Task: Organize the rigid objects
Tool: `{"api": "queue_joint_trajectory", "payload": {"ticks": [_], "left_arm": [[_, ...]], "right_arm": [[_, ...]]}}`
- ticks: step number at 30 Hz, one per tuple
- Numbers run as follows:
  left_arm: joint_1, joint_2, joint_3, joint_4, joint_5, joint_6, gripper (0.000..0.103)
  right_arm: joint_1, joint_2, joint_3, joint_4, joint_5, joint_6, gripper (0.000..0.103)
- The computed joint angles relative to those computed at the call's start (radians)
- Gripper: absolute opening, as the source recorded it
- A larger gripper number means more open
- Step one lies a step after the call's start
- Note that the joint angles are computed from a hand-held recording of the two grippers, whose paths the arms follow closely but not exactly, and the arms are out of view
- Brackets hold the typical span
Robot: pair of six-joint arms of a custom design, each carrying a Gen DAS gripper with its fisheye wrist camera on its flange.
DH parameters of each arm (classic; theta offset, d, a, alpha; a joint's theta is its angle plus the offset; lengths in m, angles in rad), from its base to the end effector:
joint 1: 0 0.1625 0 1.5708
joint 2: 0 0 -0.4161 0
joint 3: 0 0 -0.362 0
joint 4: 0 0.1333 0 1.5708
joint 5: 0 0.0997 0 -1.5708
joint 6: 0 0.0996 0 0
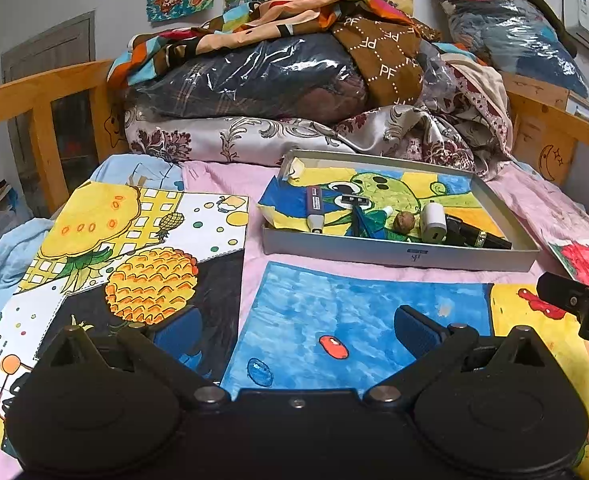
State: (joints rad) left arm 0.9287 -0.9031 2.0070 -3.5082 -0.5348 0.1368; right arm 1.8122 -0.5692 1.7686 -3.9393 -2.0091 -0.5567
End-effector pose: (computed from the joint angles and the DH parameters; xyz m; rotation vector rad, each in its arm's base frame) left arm -0.1391 -0.5517 0.2057 0.3010 2.1004 -1.1749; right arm 0.2328 -0.5646 0.1059 0.5563 -2.1539 1.3613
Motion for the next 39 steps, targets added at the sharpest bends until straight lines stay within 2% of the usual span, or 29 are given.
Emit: {"api": "queue_joint_trajectory", "payload": {"ticks": [26,39], "left_arm": [[-0.003,0.008,-0.006,-0.031,0.010,0.035,0.102],[-0.002,0.005,-0.005,-0.002,0.014,0.014,0.102]], "right_arm": [[-0.003,-0.011,0.006,0.027,-0.001,-0.004,0.103],[-0.003,-0.013,0.006,0.032,-0.001,-0.003,0.103]]}}
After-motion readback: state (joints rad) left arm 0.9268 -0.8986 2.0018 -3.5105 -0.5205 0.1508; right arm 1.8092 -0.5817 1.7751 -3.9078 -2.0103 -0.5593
